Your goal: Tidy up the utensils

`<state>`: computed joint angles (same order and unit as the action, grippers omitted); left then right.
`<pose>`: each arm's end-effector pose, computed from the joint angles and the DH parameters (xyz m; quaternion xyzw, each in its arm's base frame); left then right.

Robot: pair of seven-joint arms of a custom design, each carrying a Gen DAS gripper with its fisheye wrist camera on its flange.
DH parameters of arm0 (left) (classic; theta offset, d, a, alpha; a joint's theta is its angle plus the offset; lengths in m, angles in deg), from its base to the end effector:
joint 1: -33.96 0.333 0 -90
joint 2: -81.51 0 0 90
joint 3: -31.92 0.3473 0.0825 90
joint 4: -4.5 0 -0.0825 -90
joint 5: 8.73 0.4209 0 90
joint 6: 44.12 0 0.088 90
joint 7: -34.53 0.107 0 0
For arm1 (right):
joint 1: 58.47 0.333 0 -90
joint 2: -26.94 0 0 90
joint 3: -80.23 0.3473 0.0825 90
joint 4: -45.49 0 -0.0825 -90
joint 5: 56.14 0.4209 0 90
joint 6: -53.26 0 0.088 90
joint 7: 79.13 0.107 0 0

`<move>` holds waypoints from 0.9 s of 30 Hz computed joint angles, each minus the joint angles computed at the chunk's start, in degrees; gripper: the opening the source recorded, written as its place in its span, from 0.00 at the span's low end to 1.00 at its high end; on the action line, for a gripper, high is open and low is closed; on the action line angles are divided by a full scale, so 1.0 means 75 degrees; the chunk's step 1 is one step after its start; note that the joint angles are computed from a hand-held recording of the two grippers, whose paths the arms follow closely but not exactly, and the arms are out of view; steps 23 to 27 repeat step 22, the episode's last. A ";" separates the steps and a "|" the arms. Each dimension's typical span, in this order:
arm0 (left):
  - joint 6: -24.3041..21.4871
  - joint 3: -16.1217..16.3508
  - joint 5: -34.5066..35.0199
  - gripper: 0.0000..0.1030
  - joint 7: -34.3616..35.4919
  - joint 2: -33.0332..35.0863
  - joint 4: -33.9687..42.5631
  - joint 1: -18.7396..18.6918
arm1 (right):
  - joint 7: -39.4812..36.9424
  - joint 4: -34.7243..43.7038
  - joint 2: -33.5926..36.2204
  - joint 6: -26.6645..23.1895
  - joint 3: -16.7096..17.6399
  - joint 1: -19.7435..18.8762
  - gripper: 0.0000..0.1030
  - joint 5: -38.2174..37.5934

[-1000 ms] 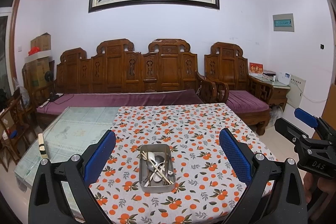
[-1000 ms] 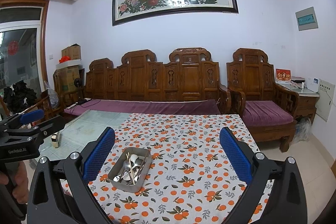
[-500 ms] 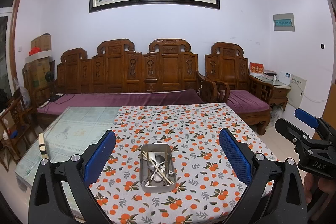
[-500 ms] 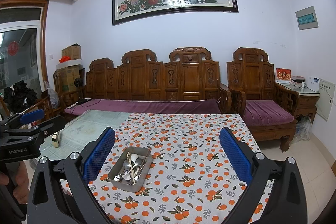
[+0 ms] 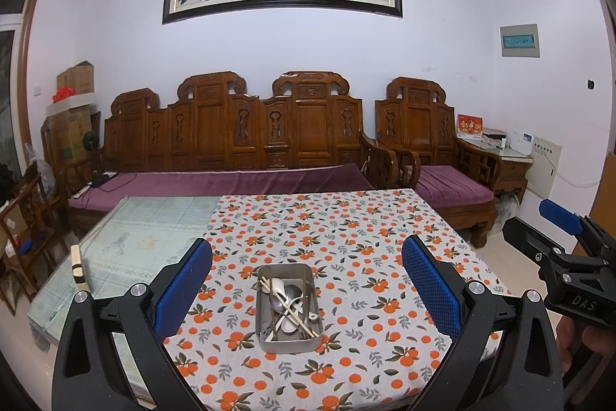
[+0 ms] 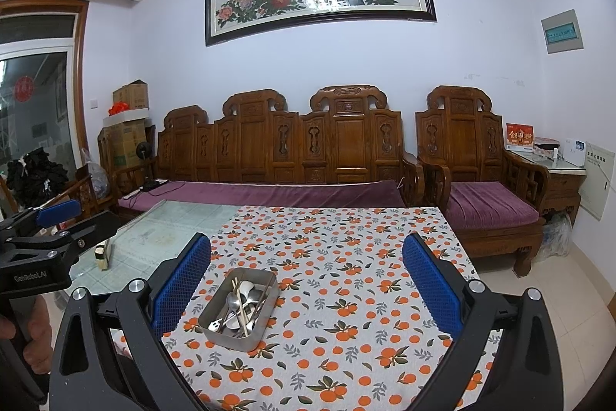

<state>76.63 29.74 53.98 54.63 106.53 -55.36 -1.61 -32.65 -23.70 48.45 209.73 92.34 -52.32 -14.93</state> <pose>0.6359 -0.4282 0.7222 -0.6607 0.4928 -0.3369 0.4550 0.7385 0.1734 0.7328 -0.6941 0.3999 -0.2556 0.5412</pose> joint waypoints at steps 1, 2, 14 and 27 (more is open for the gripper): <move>0.0000 0.0002 0.0004 0.92 -0.0011 -0.0010 -0.0017 -0.0002 | 0.0002 0.0007 0.0004 -0.0005 -0.0002 0.0001 0.97 -0.0010; 0.0004 0.0003 0.0009 0.92 -0.0017 -0.0016 -0.0031 0.0000 | 0.0034 0.0048 0.0022 -0.0023 -0.0014 0.0005 0.97 -0.0032; -0.0001 -0.0007 0.0008 0.92 -0.0007 -0.0012 -0.0027 0.0003 | -0.0135 -0.0260 -0.0111 0.0164 0.0067 -0.0028 0.97 0.0142; -0.0029 -0.0007 0.0006 0.92 -0.0010 -0.0023 -0.0071 0.0005 | -0.0168 -0.0302 -0.0134 0.0169 0.0040 -0.0007 0.97 0.0193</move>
